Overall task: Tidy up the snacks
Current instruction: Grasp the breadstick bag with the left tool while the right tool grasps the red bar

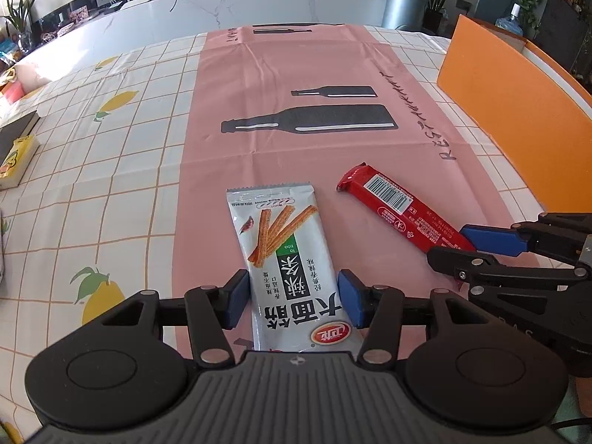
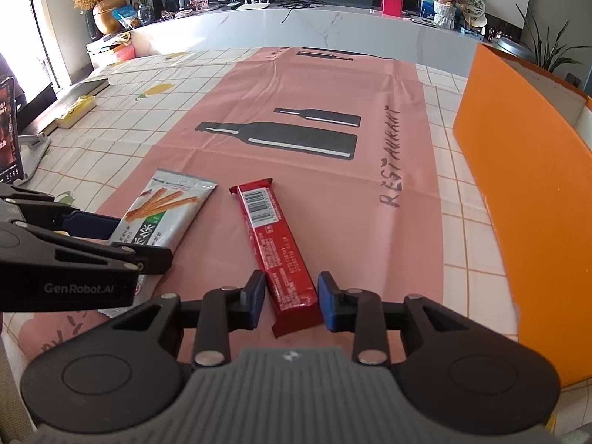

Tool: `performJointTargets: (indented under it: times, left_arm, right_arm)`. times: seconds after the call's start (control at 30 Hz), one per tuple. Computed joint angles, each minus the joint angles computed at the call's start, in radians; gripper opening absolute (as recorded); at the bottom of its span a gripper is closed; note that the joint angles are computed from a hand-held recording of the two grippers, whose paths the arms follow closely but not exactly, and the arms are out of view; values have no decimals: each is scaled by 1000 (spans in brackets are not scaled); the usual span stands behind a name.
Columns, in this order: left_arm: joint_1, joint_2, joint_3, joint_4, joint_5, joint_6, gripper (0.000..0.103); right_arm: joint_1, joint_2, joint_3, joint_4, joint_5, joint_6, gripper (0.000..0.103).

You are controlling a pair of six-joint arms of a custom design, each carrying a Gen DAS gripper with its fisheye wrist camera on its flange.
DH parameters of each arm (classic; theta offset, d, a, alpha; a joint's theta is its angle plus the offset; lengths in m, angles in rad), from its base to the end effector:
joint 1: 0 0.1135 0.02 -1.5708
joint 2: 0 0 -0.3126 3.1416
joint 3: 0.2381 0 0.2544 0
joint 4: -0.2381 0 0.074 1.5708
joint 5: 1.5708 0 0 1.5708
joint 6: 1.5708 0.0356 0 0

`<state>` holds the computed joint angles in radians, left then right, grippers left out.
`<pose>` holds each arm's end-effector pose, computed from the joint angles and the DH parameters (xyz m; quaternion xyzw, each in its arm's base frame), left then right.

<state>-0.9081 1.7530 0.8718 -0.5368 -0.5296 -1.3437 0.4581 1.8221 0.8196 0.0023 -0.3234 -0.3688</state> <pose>0.1964 -0.2224 0.1649 -0.2274 0.9353 0.0458 0.2673 0.2995 0.1603 0.1495 -0.4220 0.8491 0.1667 0.2706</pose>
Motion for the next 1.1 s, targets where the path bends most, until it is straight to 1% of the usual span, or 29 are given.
performJointTargets:
  times: [0.03,0.07,0.13,0.17,0.23,0.27,0.4,0.57,0.7,0.9,0.97,1.03,1.1]
  left_arm:
    - [-1,0,1,-3,-2,-7,61]
    - [-3,1,5,-12,-5,-16,65]
    - [-7,-1,4,-19,-9,-28,68]
    - [-9,-2,6,-25,-13,-34,71]
    - [-7,-6,6,-32,-20,-45,77]
    - [-5,-8,5,-32,-21,-50,80]
    - [13,-15,-2,-25,-2,-38,82]
    - [20,-4,-9,-5,1,-32,84]
    - [17,5,-28,36,-28,-52,84]
    - [-14,49,-16,19,-106,-88,82]
    - [-21,60,-9,7,-122,-95,81]
    - [-26,68,-5,0,-133,-97,81]
    - [-31,68,-8,5,-140,-96,78]
  right_arm:
    - [-5,-1,0,0,-9,0,35]
    - [-13,-2,0,4,-24,-4,38]
    - [-24,-5,-9,33,-44,-5,48]
    - [-27,-7,-14,52,-50,-3,55]
    - [-33,-5,-17,90,-55,12,62]
    - [-34,0,-14,102,-58,19,62]
    - [-25,38,25,121,-50,39,66]
    - [-12,79,57,141,-58,42,66]
    - [0,95,52,174,-71,31,66]
    - [17,133,75,175,-67,28,65]
    - [19,137,78,169,-72,22,62]
    - [20,135,74,170,-78,11,57]
    - [19,135,74,163,-90,8,54]
